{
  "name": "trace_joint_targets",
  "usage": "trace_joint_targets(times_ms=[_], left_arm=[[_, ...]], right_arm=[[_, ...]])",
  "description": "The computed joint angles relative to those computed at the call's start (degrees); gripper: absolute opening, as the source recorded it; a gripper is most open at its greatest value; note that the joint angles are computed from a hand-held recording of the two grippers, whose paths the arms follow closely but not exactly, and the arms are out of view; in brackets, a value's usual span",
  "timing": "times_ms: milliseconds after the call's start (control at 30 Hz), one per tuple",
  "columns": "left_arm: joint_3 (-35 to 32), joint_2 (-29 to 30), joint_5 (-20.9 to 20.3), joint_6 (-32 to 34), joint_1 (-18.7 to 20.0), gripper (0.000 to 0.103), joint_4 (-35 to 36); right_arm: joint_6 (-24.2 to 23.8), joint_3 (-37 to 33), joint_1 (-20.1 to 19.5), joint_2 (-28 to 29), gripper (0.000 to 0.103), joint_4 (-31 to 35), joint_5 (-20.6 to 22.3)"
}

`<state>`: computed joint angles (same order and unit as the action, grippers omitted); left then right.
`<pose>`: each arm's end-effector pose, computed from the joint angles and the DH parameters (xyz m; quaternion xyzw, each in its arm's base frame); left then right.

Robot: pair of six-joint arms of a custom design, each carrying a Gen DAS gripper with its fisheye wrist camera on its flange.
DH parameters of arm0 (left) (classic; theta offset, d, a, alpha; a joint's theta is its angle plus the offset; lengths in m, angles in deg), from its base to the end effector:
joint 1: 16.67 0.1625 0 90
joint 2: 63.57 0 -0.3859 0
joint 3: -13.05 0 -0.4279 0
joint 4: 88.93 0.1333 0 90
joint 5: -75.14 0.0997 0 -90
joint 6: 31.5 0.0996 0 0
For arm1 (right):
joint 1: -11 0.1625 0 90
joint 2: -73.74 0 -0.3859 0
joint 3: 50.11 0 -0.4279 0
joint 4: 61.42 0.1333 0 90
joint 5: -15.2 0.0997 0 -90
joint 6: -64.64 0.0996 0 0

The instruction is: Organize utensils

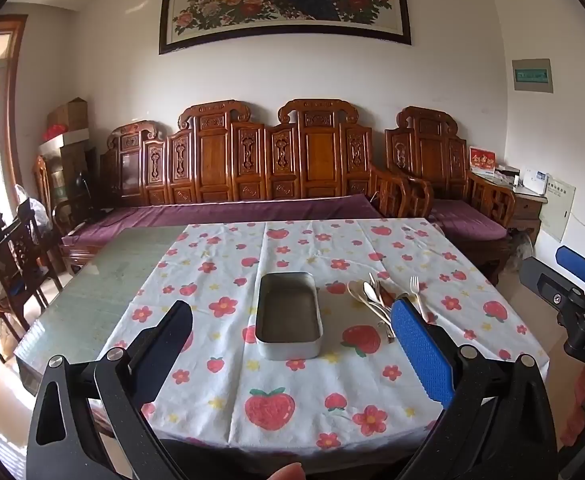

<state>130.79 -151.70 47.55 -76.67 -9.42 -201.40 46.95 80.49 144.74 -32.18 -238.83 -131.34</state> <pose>-0.4460 -0.2801 0.2786 0.3055 0.7978 -0.4412 0.2749 0.2972 -0.2380 0.4184 0.1722 -0.7724 0.5378 0.2907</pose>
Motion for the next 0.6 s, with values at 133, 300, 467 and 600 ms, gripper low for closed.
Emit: trace_joint_targets(times_ms=[133, 300, 467, 600], left_arm=[[0.0, 0.0, -0.1, 0.1, 0.0, 0.096, -0.2], [-0.3, 0.1, -0.2, 0.0, 0.1, 0.096, -0.3], [-0.9, 0.7, 0.1, 0.7, 0.2, 0.096, -0.7], [-2.6, 1.2, 0.0, -0.1, -0.1, 0.096, 0.9]], right_arm=[[-0.2, 0.0, 0.1, 0.0, 0.101, -0.1, -0.1], [-0.4, 0.0, 0.1, 0.1, 0.101, -0.3, -0.2], [-0.3, 0.0, 0.1, 0.0, 0.101, -0.1, -0.1], [-0.3, 0.0, 0.1, 0.0, 0.101, -0.1, -0.1]])
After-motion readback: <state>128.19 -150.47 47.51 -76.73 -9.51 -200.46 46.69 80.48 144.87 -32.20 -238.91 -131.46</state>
